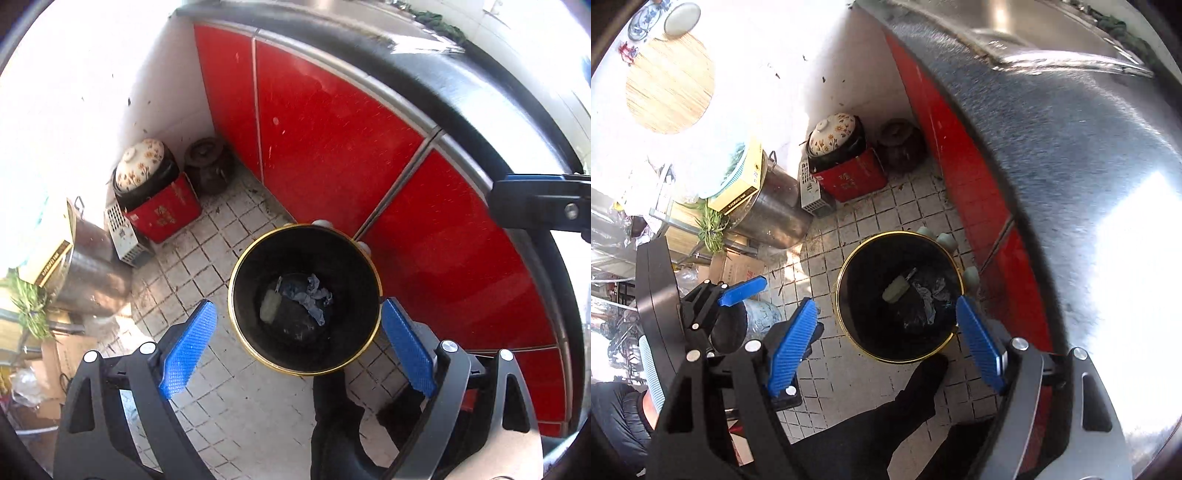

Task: Collect trash
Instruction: 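Move both open tools back over the counter toward the pile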

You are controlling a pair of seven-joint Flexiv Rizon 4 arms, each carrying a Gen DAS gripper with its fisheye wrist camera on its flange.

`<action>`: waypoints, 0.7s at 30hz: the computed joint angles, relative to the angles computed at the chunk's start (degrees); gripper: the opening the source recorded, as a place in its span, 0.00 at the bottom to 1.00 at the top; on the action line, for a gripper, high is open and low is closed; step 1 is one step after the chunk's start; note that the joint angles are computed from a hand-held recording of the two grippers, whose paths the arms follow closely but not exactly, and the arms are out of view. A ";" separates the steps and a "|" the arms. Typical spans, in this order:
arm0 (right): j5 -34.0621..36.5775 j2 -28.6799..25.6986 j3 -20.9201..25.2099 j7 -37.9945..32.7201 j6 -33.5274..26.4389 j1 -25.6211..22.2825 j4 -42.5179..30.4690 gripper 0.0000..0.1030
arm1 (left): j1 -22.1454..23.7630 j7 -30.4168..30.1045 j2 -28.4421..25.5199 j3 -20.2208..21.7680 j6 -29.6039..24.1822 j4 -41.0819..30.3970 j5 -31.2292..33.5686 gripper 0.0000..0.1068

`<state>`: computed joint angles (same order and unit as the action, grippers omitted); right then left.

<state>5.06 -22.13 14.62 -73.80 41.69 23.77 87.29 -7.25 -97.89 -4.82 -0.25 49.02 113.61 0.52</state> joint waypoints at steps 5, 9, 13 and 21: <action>-7.17 13.14 -3.34 5.84 5.64 -2.38 10.40 0.77 | -2.15 1.28 -0.24 -2.74 -2.34 -7.29 -1.38 0.85; -15.12 23.57 -5.40 14.63 7.76 -6.94 18.74 0.80 | -5.65 5.29 -4.50 -6.29 -4.80 -17.24 -3.61 0.87; -22.33 33.20 -6.39 21.71 6.23 -13.98 25.64 0.80 | -11.02 8.60 -11.60 -9.46 -9.14 -30.58 -4.17 0.87; -23.17 49.79 -9.43 24.67 1.63 -26.95 37.61 0.80 | -24.56 11.49 -28.18 -11.03 -20.50 -58.44 -3.92 0.87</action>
